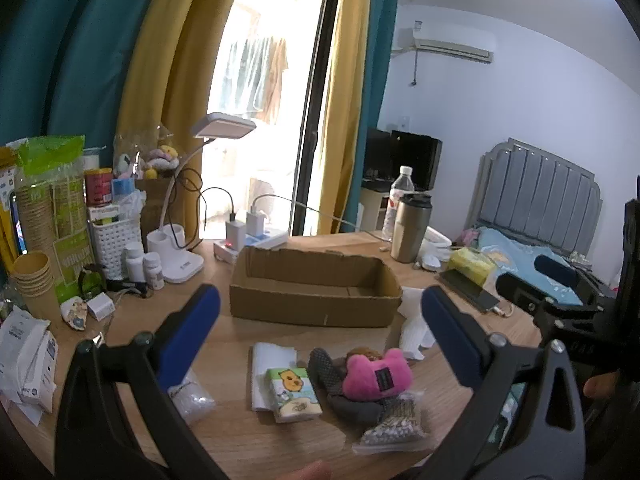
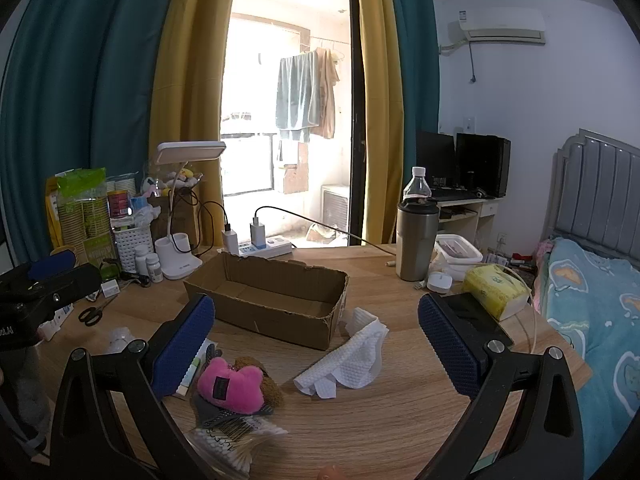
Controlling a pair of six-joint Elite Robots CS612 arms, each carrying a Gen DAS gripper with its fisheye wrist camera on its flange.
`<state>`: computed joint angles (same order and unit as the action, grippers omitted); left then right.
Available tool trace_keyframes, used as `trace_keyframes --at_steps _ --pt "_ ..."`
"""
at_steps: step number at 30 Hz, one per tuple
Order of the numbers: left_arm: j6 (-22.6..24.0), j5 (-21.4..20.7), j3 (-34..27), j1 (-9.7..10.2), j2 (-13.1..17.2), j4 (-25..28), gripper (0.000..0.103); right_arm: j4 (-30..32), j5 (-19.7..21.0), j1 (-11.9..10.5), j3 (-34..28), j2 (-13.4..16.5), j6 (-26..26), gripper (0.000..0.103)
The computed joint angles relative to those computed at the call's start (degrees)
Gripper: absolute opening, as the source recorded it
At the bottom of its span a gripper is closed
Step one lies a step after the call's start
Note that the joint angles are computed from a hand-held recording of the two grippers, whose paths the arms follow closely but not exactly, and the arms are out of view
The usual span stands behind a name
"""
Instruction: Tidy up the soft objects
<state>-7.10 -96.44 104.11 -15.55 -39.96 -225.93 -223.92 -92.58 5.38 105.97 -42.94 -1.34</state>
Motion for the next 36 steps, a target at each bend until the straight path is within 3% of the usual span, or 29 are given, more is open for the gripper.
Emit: trace_keyframes --at_steps 36 --pt "0.1 -0.1 0.0 -0.05 -0.4 0.3 0.102 0.1 0.0 0.0 -0.1 0.1 0.1 0.103"
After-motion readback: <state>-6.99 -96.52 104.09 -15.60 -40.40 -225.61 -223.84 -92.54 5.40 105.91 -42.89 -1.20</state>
